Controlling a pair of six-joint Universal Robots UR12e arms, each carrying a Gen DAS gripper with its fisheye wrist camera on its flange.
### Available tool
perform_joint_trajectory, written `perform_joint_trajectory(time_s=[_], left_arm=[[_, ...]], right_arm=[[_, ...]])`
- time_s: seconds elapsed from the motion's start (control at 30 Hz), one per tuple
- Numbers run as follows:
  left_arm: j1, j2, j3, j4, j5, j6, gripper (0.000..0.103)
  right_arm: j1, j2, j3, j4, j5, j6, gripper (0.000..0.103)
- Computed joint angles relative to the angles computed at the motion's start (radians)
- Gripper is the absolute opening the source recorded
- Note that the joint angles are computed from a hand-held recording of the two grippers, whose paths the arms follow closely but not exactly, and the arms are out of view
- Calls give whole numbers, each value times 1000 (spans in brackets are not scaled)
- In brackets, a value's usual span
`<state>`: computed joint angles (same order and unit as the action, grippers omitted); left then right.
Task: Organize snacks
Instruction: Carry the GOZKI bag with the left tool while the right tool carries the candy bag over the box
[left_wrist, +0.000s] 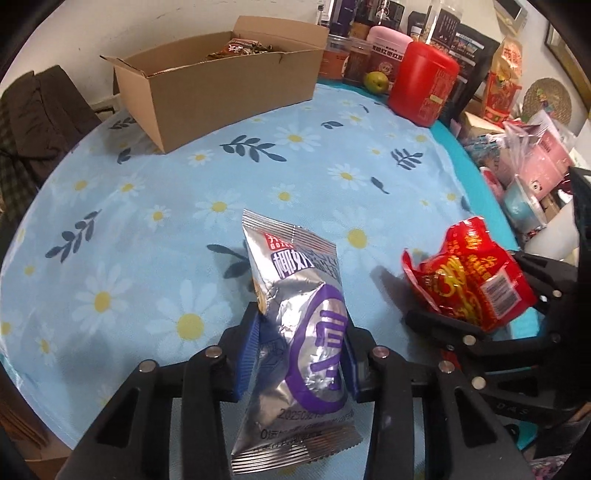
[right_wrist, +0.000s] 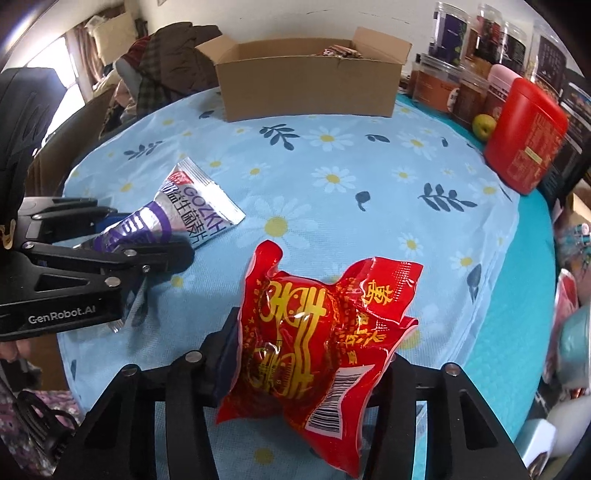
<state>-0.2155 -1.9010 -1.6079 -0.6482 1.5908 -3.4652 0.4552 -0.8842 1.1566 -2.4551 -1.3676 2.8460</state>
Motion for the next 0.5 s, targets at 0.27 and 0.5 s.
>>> perform_joint_trajectory(time_s=[0.27,0.5], left_arm=[[1,18,-9,23,-28,-8,39],[9,32,-13,59,-27,-8,39]], right_arm=[[-12,-4,-1,24,87,14,49],[-16,-5,-16,12,146,14,49]])
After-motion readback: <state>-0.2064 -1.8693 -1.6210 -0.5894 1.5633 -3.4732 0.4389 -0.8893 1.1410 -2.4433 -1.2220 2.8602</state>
